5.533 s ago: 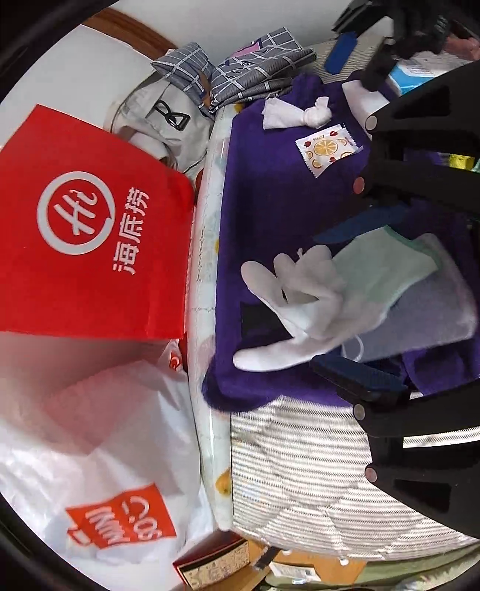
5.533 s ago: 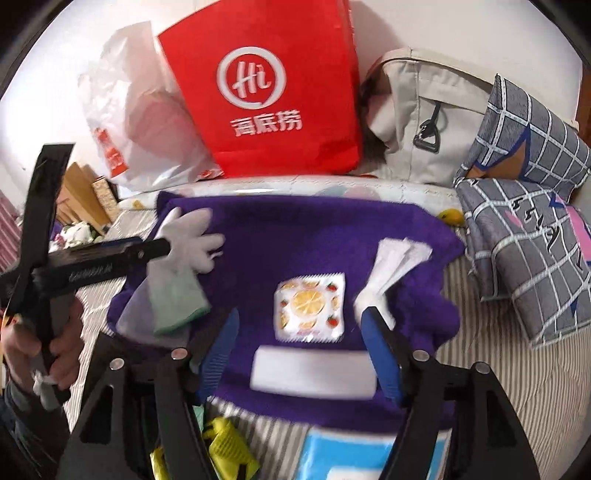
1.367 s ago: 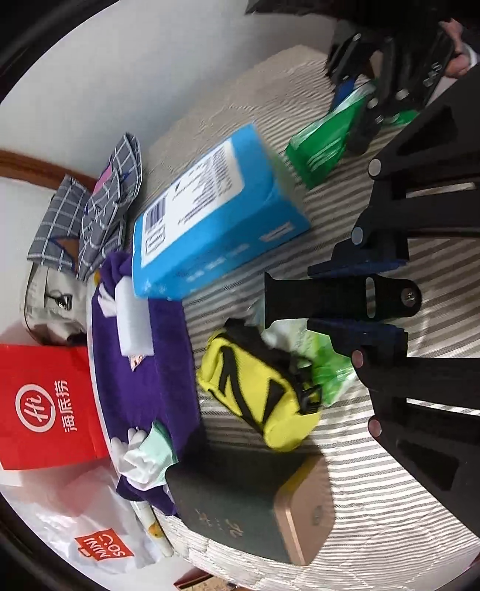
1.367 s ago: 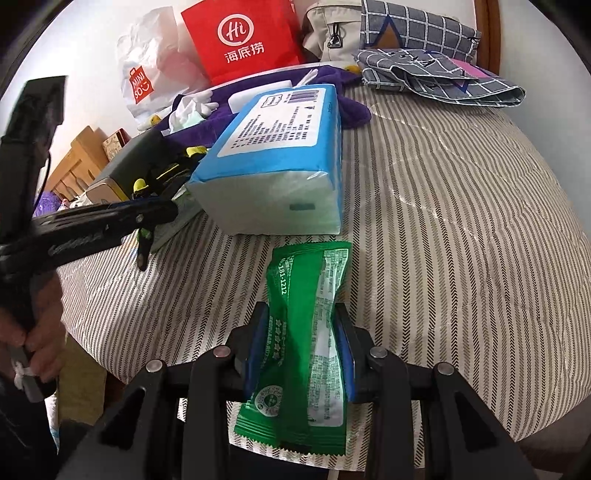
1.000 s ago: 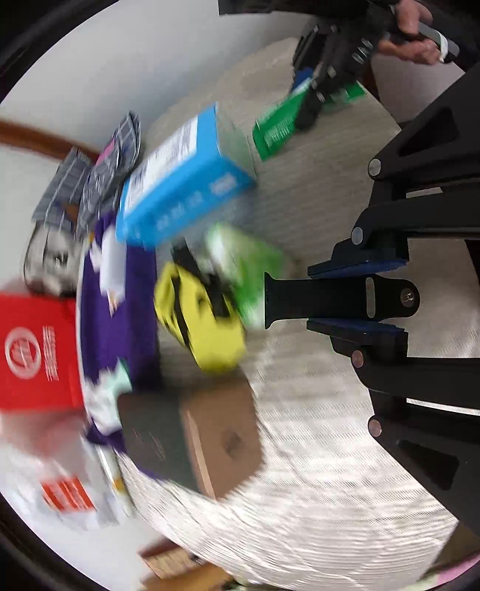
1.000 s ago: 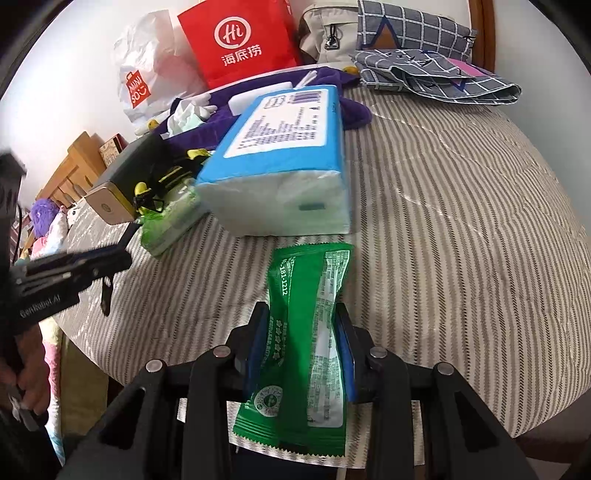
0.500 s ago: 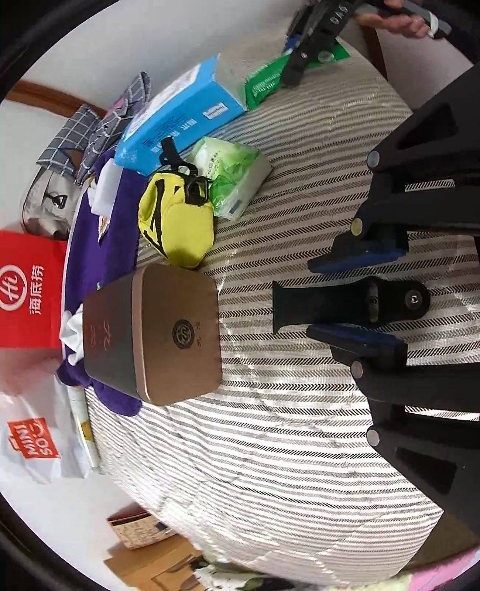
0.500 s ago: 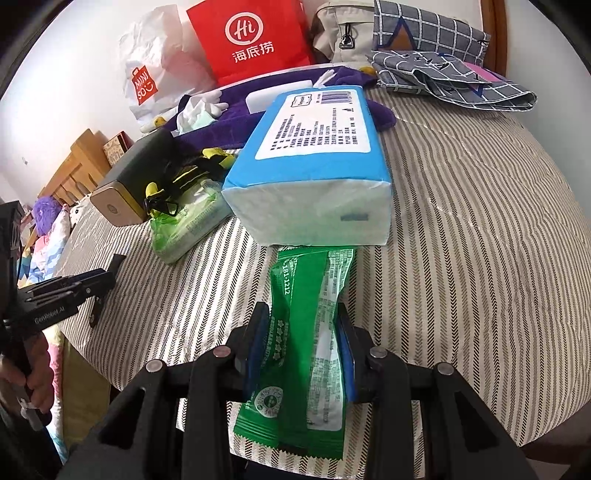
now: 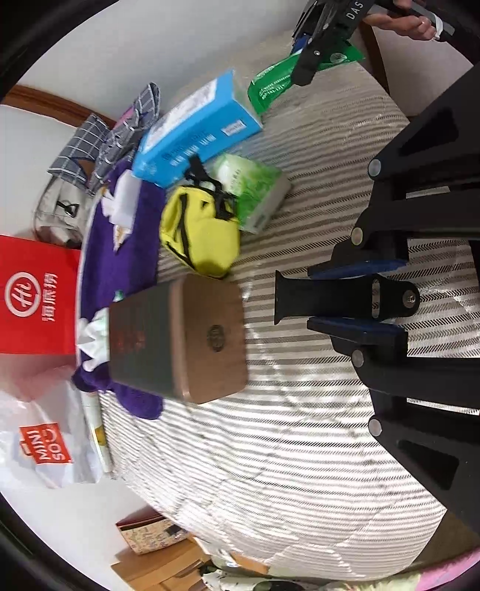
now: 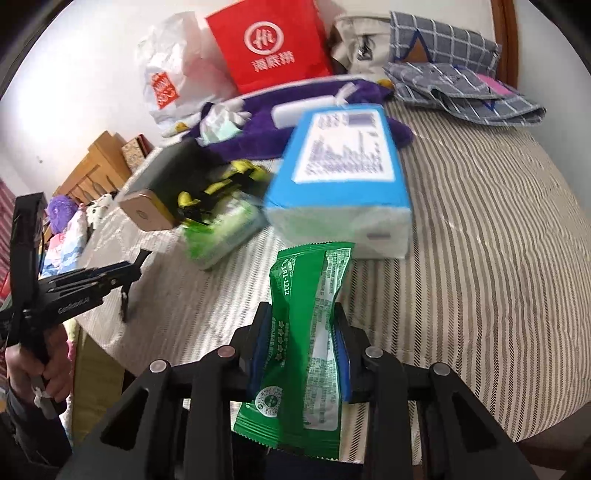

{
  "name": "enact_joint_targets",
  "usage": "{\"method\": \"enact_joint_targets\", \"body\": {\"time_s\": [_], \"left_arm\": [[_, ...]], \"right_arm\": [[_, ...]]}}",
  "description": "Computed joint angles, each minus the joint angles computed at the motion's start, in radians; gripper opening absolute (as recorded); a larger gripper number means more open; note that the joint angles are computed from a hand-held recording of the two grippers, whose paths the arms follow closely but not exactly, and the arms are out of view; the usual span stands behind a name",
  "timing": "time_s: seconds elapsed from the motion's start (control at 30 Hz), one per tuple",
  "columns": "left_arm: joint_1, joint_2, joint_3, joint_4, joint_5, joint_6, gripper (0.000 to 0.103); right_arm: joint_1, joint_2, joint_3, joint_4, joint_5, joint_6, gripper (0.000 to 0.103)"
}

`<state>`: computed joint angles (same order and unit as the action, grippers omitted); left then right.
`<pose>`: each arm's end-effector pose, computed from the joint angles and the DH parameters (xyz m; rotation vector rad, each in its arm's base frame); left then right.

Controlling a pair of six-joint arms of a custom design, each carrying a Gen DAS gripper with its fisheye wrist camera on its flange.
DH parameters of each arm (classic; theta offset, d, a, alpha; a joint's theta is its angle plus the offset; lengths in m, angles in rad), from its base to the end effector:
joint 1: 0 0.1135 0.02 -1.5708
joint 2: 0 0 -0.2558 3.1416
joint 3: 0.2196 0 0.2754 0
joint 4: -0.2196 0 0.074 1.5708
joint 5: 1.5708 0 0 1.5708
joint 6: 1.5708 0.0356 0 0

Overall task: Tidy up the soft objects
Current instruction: 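Carry the green packet toward the towel with the right gripper while the left gripper withdraws, then lower the green snack packet onto the purple towel and open the right gripper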

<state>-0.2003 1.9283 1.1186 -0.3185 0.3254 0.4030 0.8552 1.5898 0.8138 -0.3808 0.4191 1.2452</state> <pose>0.3745 -0.0877 0.1025 0.8796 2.4981 -0.3720 0.2088 0.2181 0.1263 0.6108 2.5000 0.1964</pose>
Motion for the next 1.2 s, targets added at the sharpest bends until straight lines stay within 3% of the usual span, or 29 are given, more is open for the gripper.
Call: {"method": "enact_joint_targets", "body": {"time_s": [0.27,0.53,0.87,1.2], "left_arm": [[0.023,-0.024,0.086,-0.064,0.067,-0.013,0.020],[-0.003,-0.032,0.200,-0.077,0.051,-0.048,0.020],[-0.036,0.088,0.415,-0.111,0.017,-0.113,0.020],[-0.081,0.227,0.642,-0.169,-0.024,-0.131,0.020]], "right_arm": [[-0.040,-0.046,0.055,-0.029,0.030,-0.081,0.031],[-0.147,-0.057,0.153,-0.093,0.059,-0.171,0.031],[-0.254,-0.008,0.272,-0.143,0.055,-0.295,0.031],[-0.366,0.059,0.339,-0.105,-0.002,-0.388,0.031]]}}
